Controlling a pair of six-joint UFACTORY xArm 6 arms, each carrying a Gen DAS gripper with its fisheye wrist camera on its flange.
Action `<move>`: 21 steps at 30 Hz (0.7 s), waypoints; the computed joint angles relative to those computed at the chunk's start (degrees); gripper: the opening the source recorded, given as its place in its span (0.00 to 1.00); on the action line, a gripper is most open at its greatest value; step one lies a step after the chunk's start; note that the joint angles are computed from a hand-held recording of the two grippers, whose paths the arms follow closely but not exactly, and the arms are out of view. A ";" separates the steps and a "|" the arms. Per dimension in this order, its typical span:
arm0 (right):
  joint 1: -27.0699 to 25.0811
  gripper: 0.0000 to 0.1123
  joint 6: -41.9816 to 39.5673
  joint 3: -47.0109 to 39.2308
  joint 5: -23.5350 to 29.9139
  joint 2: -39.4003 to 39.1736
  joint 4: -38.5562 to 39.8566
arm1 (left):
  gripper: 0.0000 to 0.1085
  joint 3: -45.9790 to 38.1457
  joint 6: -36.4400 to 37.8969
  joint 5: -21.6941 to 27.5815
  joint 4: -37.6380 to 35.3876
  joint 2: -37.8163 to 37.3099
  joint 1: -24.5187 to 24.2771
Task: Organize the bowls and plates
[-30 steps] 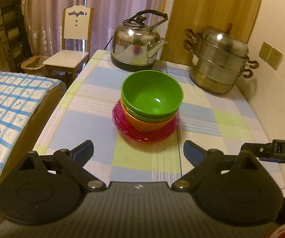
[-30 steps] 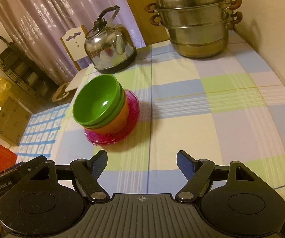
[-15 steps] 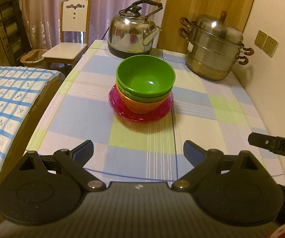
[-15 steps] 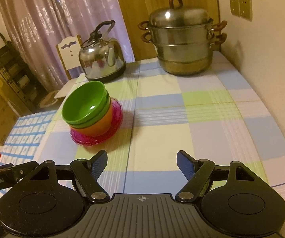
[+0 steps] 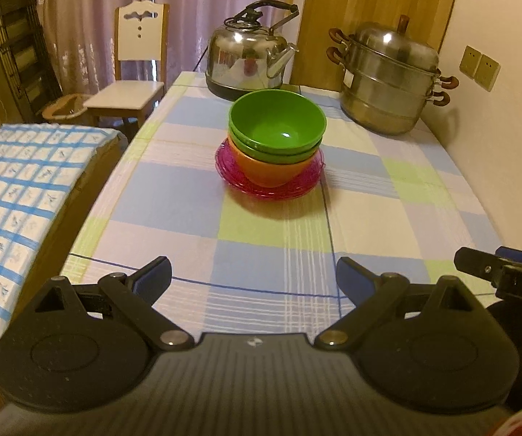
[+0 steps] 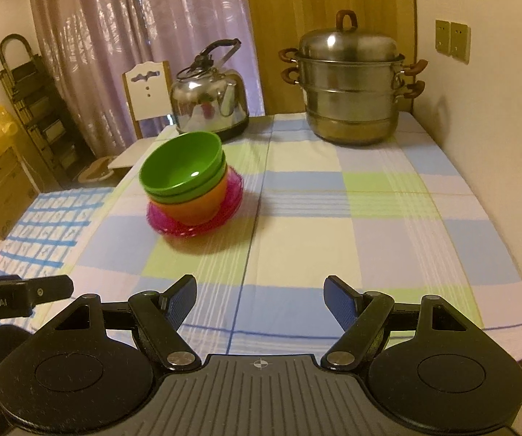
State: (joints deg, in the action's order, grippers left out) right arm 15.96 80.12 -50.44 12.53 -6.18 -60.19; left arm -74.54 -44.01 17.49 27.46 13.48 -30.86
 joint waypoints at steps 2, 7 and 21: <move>0.80 0.68 2.26 0.53 1.06 -0.70 -2.18 | 0.89 1.37 -0.32 -0.53 -0.01 -1.02 -0.11; 2.08 0.68 5.03 2.16 1.97 -2.52 -4.17 | 0.89 3.79 -3.15 -0.53 3.04 -2.94 -0.72; 4.36 0.68 7.60 5.25 5.28 -4.49 -6.46 | 0.90 6.97 -11.95 -0.43 13.93 -4.63 -2.75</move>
